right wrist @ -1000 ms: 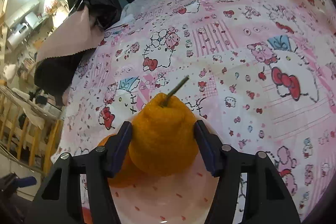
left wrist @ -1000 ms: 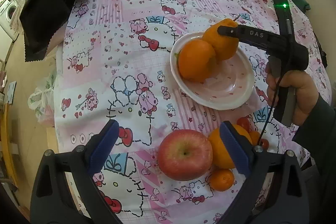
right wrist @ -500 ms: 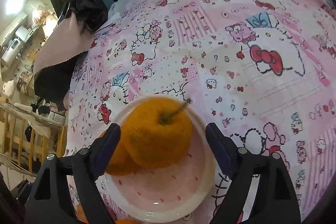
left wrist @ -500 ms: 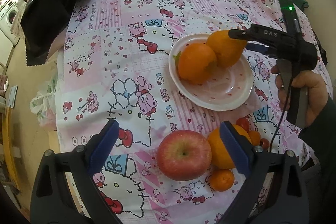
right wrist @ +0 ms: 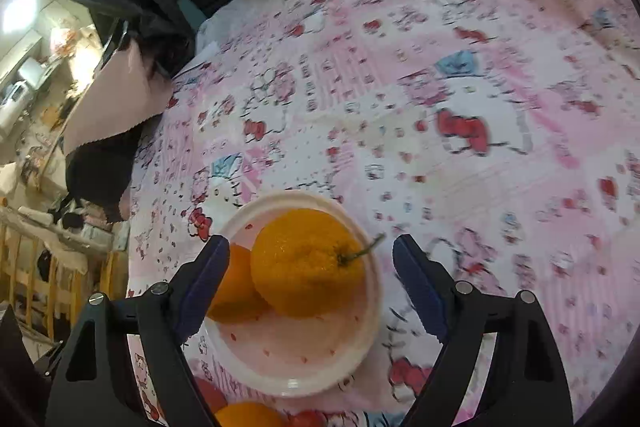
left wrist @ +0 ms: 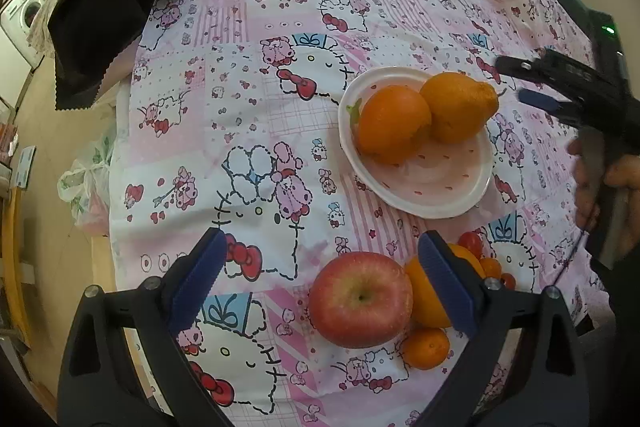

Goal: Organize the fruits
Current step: 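Open the right tool and lift it away from the plate, then grasp the large orange with the right tool while the left tool grasps the red apple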

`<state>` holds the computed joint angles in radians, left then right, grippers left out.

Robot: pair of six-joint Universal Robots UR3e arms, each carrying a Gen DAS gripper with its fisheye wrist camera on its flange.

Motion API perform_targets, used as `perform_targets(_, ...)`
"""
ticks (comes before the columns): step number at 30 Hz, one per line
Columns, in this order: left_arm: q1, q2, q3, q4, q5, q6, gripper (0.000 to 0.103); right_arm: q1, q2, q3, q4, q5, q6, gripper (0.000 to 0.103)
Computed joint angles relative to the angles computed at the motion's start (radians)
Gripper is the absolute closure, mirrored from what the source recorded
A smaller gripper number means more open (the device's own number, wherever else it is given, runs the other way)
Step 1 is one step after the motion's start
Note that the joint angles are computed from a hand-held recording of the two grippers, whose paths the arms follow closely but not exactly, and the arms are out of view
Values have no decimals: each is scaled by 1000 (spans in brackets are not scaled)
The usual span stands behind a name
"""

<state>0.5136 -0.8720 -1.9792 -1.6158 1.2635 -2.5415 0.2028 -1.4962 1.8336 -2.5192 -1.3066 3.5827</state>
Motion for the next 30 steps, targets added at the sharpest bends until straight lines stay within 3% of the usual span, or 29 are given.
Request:
perform_targets(2,26,-7,16,-35,-10,12,8,18,-64,-24,137,-41,23,16)
perform_targets(6,70,-18,29,-76,-13,16,8,47,-195,33,265,32,43,16)
perform_targets(10,87,-16,29,-97,-6,6,8,157,-220,77,322,94,89,16)
perform_targets(13,99,-1,36,-115,-18,10,8,271,-153,55,345,85,86,16)
perform_targets(21,115,15,15,-73,0,5,8,539,136,-225,441,-156,-42,15)
perform_targets(25,140,33,6,-65,3,26,8,593,263,-352,487,-245,-88,11)
perform_targets(30,129,35,-9,-40,20,25,8,590,344,-415,481,-262,-125,13)
